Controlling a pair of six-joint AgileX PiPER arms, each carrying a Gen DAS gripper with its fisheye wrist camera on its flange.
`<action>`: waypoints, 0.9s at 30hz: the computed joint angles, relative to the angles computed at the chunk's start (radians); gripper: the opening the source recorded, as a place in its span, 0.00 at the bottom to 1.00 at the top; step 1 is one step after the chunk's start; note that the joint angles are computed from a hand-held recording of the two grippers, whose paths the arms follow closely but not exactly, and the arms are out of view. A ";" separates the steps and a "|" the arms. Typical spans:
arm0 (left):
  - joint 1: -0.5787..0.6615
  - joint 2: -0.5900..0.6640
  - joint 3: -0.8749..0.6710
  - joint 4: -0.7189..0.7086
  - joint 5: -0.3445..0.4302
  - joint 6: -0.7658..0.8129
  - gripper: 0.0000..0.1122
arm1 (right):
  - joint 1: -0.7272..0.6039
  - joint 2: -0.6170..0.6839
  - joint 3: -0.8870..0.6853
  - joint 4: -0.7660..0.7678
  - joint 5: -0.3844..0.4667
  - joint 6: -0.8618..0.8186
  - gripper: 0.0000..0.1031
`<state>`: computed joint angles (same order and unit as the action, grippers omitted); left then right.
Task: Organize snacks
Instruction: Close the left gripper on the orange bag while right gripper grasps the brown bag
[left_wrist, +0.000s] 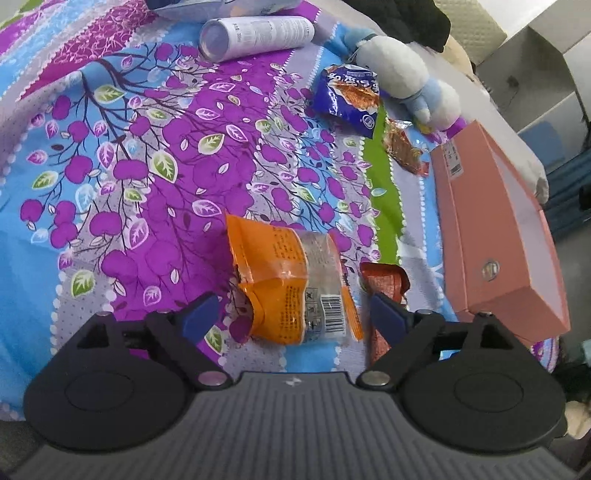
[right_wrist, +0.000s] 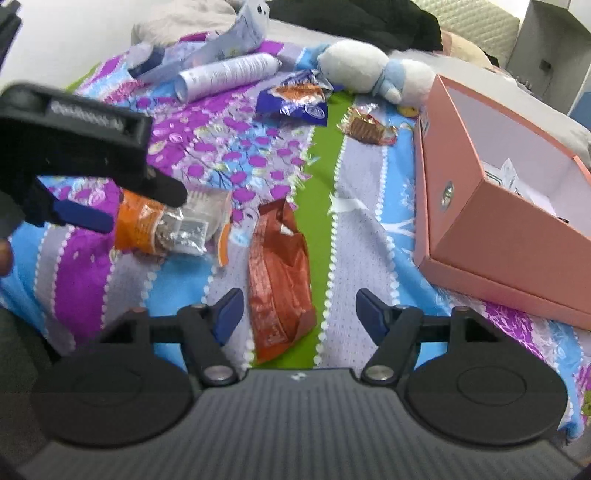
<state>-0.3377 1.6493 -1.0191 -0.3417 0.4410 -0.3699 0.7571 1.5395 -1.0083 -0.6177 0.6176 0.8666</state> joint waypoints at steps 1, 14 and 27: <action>-0.004 0.005 -0.008 0.019 0.004 -0.016 0.85 | -0.005 0.005 -0.003 0.004 -0.010 -0.014 0.67; -0.059 0.093 -0.151 0.239 0.146 -0.197 0.85 | -0.116 0.155 -0.063 0.237 -0.168 -0.321 0.66; -0.124 0.195 -0.275 0.398 0.207 -0.302 0.86 | -0.167 0.120 -0.056 0.372 -0.172 -0.419 0.45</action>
